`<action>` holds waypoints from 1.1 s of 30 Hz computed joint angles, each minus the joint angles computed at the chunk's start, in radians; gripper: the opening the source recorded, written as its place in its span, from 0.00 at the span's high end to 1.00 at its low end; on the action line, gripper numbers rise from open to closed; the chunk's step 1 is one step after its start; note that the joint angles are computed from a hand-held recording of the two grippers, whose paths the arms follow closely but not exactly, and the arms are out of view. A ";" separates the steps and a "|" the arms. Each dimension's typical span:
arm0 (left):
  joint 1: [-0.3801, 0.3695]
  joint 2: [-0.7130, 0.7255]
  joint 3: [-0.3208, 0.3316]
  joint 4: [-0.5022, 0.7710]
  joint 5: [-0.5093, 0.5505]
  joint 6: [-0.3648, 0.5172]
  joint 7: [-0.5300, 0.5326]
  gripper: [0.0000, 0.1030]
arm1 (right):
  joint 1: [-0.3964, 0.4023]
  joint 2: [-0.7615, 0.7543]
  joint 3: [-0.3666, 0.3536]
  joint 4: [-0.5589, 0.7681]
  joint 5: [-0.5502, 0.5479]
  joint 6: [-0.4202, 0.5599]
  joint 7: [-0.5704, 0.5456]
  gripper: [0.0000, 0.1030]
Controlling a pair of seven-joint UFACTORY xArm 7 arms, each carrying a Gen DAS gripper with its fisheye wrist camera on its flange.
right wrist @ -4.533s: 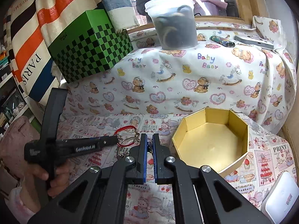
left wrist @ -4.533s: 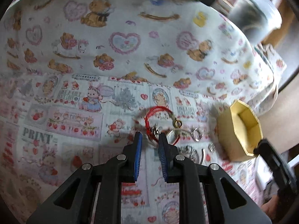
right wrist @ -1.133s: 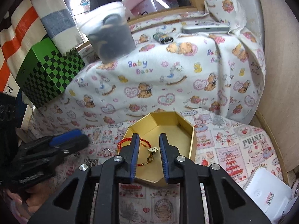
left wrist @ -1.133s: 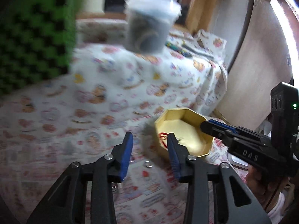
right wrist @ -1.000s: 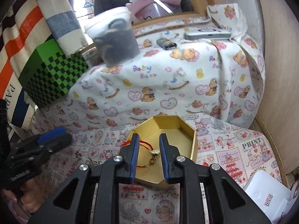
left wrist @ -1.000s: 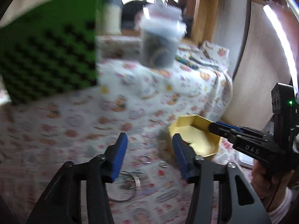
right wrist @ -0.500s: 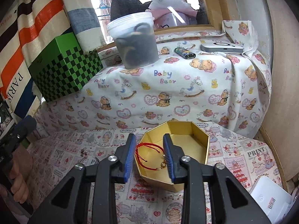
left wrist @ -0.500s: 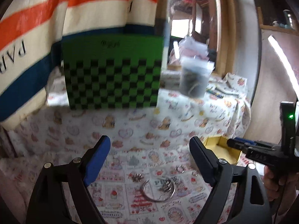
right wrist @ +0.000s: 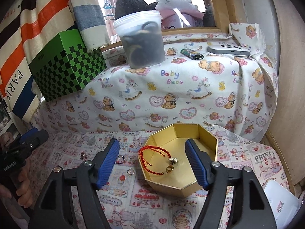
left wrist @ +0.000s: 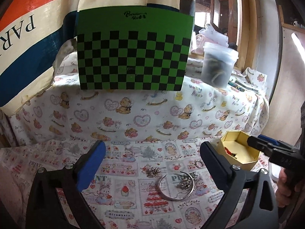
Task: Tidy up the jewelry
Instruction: 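Move the right tool back over the silver charms beside the bangle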
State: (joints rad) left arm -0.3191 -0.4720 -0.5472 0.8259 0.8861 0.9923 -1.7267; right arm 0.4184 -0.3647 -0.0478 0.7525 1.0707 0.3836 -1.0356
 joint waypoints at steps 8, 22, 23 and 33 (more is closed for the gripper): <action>-0.006 0.029 0.047 -0.024 -0.051 -0.063 0.005 0.04 | 0.007 0.003 0.010 -0.009 -0.023 -0.040 0.009 0.21; -0.054 0.151 0.169 -0.034 -0.321 -0.270 0.234 0.04 | 0.015 0.006 0.005 -0.012 -0.099 -0.040 0.061 0.21; -0.056 0.164 0.171 -0.030 -0.333 -0.281 0.250 0.04 | 0.016 0.008 0.005 -0.012 -0.103 -0.041 0.064 0.21; -0.077 0.295 0.156 0.079 -0.272 -0.172 0.179 0.09 | 0.025 0.016 0.004 -0.015 -0.142 -0.063 0.095 0.21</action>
State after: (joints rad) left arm -0.3966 -0.1768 -0.3913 0.9046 0.6141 0.8208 -1.5473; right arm 0.4438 -0.3489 -0.0442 0.7376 0.9283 0.3207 -0.9406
